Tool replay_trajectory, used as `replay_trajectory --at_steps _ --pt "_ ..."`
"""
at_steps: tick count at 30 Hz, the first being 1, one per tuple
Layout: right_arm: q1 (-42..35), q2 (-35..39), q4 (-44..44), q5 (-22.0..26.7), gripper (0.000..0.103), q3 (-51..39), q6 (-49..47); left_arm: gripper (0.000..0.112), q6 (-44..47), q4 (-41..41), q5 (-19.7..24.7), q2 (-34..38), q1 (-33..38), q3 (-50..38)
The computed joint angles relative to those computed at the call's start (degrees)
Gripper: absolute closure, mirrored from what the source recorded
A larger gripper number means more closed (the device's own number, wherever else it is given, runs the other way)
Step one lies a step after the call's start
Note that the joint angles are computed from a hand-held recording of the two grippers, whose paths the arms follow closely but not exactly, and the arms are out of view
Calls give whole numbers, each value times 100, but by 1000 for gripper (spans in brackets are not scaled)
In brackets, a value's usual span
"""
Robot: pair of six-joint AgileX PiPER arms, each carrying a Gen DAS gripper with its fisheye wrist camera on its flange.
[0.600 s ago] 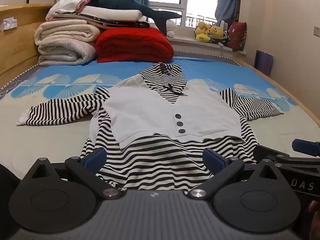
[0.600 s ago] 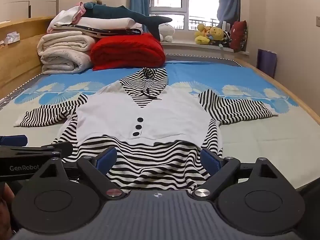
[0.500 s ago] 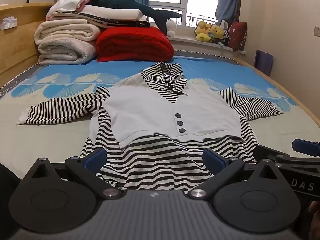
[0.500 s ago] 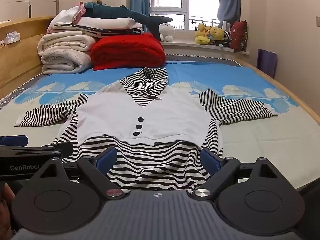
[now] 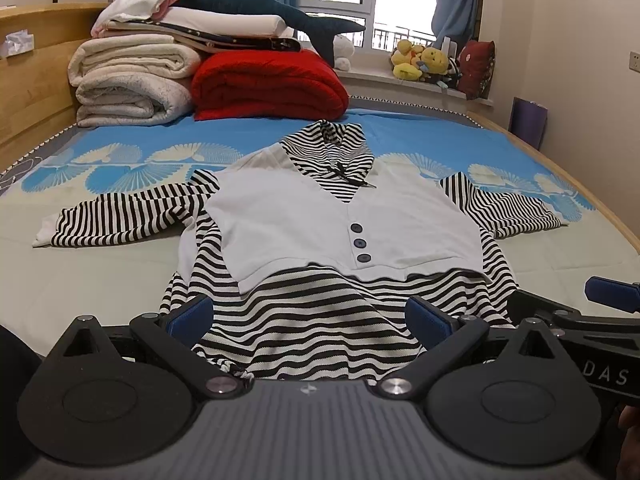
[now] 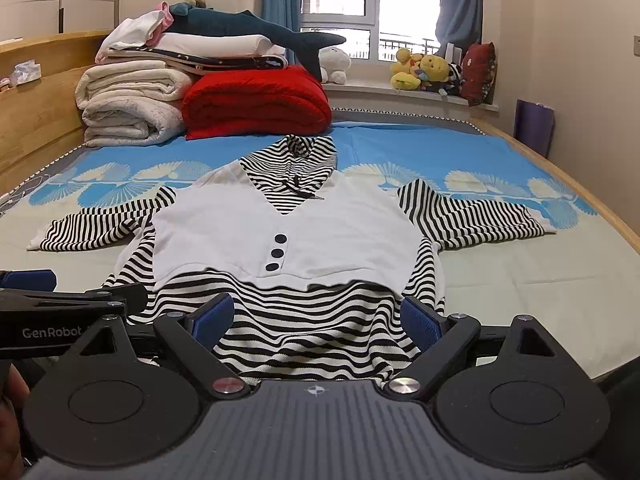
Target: Fold small clothes
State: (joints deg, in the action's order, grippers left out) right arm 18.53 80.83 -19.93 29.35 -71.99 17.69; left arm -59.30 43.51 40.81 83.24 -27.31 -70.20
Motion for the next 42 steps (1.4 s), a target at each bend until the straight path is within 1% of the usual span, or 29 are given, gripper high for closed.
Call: replay_trajectory --at_steps 7,11,15,20,21,23,25,32,37,42 --pt "17 -13 -84 -17 13 30 76 10 -26 4 44 6 -48 -16" --pt "32 -9 -137 -4 13 39 138 10 138 -160 64 32 0 -72" --pt "38 8 -163 6 13 26 156 10 528 -583 280 96 46 -281" --pt "23 28 -160 7 14 19 145 10 753 -805 428 130 62 -408" --pt "27 33 -180 8 14 20 167 10 596 -639 312 106 49 -325" --pt "34 44 -221 8 14 20 214 10 488 -520 225 89 39 -263" --pt "30 38 -228 11 14 25 225 10 545 -572 264 99 40 -299" --pt "13 42 -227 14 16 -2 318 10 265 -219 133 68 -29 -197" --pt "38 12 -449 -51 18 67 507 16 43 117 105 48 -116 -138" --pt "44 -5 -468 -120 18 118 478 33 13 141 -83 -43 -115 -60"
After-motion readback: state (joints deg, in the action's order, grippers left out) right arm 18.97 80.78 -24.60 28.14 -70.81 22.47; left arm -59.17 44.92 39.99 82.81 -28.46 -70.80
